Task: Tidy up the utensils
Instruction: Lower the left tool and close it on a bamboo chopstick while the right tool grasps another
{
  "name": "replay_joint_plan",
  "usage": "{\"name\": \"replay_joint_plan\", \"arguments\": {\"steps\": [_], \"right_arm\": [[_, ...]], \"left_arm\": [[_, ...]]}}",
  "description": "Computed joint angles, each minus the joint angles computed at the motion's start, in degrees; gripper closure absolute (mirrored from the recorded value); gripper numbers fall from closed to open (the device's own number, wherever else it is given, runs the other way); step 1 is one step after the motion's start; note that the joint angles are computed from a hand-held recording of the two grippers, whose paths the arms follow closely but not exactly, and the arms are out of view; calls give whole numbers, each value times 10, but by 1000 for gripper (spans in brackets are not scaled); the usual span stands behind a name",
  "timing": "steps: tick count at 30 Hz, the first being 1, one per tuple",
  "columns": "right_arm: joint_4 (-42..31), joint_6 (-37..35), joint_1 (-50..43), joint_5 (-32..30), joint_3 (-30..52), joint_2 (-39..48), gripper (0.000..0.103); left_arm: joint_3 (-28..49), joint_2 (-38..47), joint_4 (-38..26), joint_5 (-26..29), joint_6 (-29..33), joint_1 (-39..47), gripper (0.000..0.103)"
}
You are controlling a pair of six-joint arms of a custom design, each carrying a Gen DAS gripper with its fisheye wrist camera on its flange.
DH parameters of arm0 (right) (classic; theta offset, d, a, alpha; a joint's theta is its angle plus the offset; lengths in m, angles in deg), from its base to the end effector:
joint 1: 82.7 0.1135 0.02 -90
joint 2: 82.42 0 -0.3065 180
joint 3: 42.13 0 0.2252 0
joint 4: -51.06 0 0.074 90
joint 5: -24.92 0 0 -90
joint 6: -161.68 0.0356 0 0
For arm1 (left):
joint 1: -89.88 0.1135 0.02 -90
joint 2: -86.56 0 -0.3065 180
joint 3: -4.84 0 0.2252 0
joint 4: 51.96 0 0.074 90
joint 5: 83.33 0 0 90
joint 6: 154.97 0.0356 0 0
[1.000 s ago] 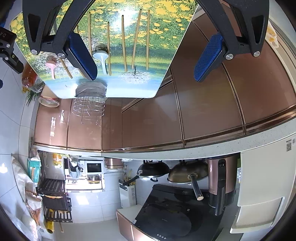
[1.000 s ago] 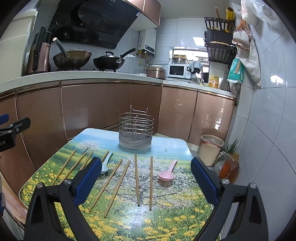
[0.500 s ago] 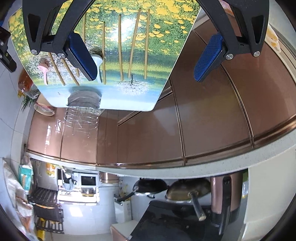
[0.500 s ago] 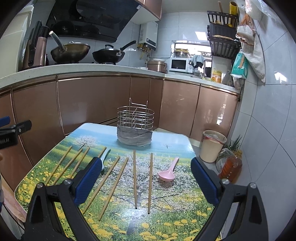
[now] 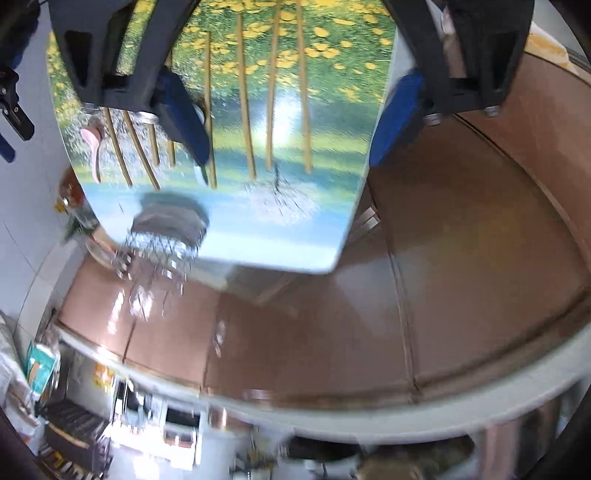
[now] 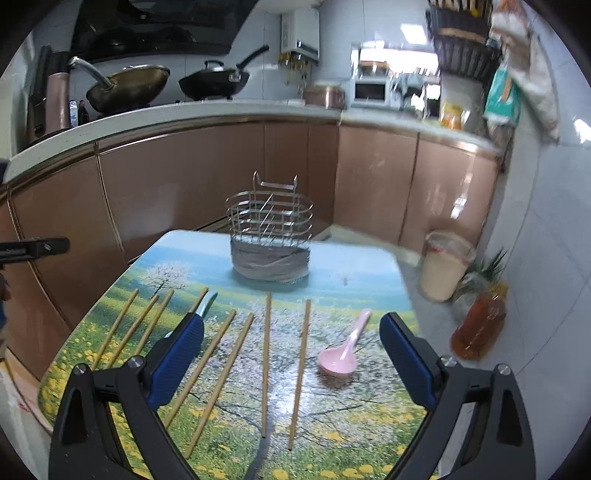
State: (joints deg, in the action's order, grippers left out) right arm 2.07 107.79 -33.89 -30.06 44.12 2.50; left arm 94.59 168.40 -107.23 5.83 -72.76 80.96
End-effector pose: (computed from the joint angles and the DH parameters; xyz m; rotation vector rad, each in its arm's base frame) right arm 0.2047 0.2029 0.3478 0.0239 2.2216 0.0633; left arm 0.2706 -0.0419 0.3673 0.0168 2.4006 -0.1187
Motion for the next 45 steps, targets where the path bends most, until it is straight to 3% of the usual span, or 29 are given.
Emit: {"name": "replay_joint_plan", "arguments": {"steps": [2,4,5,7,10,17,26,30,37,45], "right_arm": [[-9,-12,-42,-69,21,17,8],[-21,-29,-85,-137,44,36,12],[-30,-36,-112,-177,59,50,15],[-42,-49,-160,-252,84,79,32],[-82,-71,-211,-311,137,137,45],[-134,-121,-256,-396,245,267,56],[-193,-148,-235,-386,395,399,63],[-212,-155,-236,-381,432,426,64],[-250,-170,-234,-368,490,462,70],[-286,-183,-235,-362,550,499,75]], "left_arm": [[43,57,-39,23,10,5,45],[83,112,-76,45,20,9,51],[104,137,-95,55,23,11,52],[135,174,-122,64,28,11,52],[176,217,-157,68,37,4,52],[247,301,-209,53,49,1,57],[307,358,-251,61,55,17,67],[324,374,-261,59,64,23,68],[361,415,-284,60,78,25,79],[384,437,-293,54,75,12,79]]}}
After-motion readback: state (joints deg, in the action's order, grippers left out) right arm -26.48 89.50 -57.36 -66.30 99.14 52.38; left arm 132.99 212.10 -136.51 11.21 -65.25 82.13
